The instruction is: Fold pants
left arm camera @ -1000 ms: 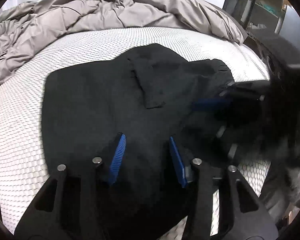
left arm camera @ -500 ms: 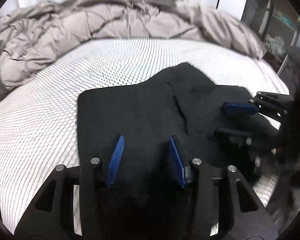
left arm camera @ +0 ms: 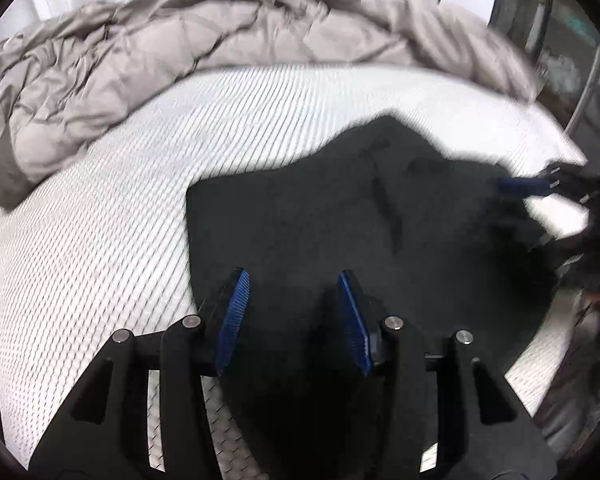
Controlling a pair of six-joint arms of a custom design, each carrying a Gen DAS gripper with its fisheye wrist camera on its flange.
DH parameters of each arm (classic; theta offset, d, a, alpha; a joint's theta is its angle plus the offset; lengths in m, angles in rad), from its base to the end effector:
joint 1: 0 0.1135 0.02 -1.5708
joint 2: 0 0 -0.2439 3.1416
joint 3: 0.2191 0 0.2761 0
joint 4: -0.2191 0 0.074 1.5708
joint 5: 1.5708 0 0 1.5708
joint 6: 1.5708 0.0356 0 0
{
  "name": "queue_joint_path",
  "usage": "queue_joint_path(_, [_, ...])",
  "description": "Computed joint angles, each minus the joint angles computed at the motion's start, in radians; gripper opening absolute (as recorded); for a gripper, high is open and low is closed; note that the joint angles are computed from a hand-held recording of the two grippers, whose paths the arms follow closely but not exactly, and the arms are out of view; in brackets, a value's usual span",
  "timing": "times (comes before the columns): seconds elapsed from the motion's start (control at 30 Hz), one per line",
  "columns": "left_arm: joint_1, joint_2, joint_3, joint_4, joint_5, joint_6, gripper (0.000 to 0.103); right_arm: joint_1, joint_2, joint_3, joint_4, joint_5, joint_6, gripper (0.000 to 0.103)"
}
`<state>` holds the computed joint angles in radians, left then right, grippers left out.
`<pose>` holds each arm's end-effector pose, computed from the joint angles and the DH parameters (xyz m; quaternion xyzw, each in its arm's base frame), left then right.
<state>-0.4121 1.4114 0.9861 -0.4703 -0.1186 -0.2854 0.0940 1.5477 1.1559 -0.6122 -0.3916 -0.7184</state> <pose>0.2948 -0.1243 0.2124 0.0400 0.9412 -0.0604 0.3298 0.3410 0.0458 0.2197 -0.4221 0.8436 0.0935 0.3184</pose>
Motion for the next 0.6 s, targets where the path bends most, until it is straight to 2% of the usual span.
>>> queue_joint_path(0.03, [0.003,0.018,0.027,0.001,0.002,0.001,0.044,0.023,-0.007,-0.002,0.024,0.004,0.030,0.052])
queue_joint_path(0.13, [0.027,0.126,0.124,0.004,0.005,0.000,0.044,0.112,0.036,0.021,0.108,0.097,0.115,0.055])
queue_joint_path(0.23, [0.069,0.299,0.255,-0.036,0.036,0.035,0.044,0.167,0.179,0.137,0.093,0.145,0.190,0.055])
queue_joint_path(0.27, [0.081,0.340,0.280,-0.033,0.054,0.055,0.044,0.185,0.226,0.168,0.079,0.191,0.202,0.055])
queue_joint_path(0.33, [0.100,0.329,0.243,0.018,0.096,0.078,0.044,0.196,0.282,0.188,0.073,0.239,0.180,0.054])
queue_joint_path(0.43, [0.121,0.271,0.175,0.047,0.115,0.121,0.044,0.160,0.229,0.133,0.109,0.295,0.121,0.054])
queue_joint_path(0.53, [0.143,0.226,0.137,0.039,0.119,0.097,0.044,0.066,0.209,0.118,0.093,0.245,0.093,0.054])
queue_joint_path(0.57, [0.145,0.207,0.129,0.036,0.111,0.084,0.044,0.047,0.195,0.099,0.120,0.283,0.099,0.058])
queue_joint_path(0.6, [0.143,0.179,0.109,0.033,0.092,0.074,0.044,0.017,0.196,0.116,0.092,0.233,0.110,0.059])
